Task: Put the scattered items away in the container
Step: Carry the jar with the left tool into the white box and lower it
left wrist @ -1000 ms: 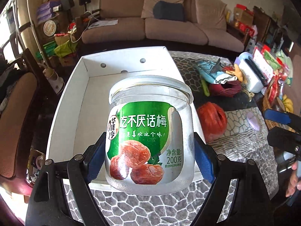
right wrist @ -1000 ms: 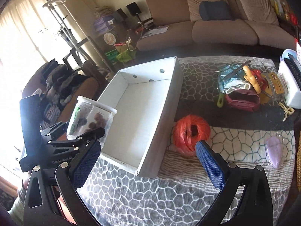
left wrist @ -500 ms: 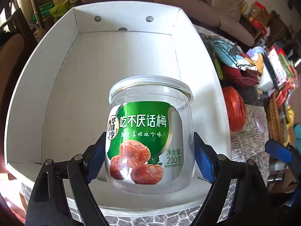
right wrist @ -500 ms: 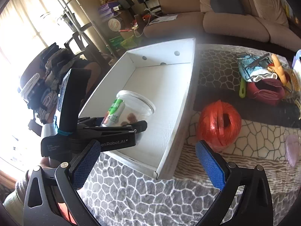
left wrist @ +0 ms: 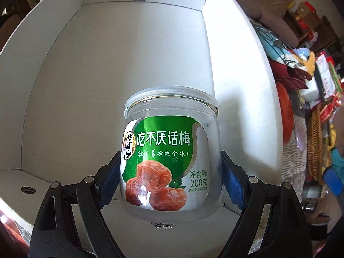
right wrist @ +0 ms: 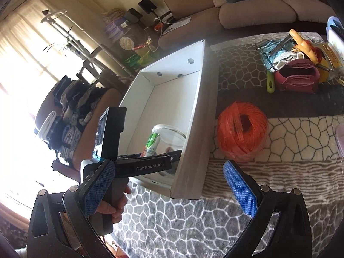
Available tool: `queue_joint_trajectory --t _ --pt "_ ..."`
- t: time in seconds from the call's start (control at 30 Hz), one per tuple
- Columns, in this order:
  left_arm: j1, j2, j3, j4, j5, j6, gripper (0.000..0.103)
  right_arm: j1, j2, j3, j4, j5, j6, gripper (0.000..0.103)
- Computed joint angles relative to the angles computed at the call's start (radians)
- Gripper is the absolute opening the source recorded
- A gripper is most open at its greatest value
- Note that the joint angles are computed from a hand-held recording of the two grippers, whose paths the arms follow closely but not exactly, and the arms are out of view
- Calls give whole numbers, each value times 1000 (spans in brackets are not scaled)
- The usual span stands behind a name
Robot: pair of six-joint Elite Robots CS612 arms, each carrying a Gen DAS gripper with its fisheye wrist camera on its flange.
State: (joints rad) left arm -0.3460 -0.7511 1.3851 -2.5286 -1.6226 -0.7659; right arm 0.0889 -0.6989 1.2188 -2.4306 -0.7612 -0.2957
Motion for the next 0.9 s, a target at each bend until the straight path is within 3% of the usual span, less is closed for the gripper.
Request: queue_joint_trajectory --t 0.43,0.57,0.67,0.9 --pt "28 -12 20 -92 -144 -83 91 -13 -7 26 -27 18 22 103" --pt "22 -14 23 -127 -161 -80 91 -17 -9 32 -40 21 35 103" --pt "13 -11 11 -117 -125 -51 91 -20 -12 38 -48 21 43 103" --pt "34 5 7 -166 -156 -116 93 -30 -13 44 -57 11 58 103"
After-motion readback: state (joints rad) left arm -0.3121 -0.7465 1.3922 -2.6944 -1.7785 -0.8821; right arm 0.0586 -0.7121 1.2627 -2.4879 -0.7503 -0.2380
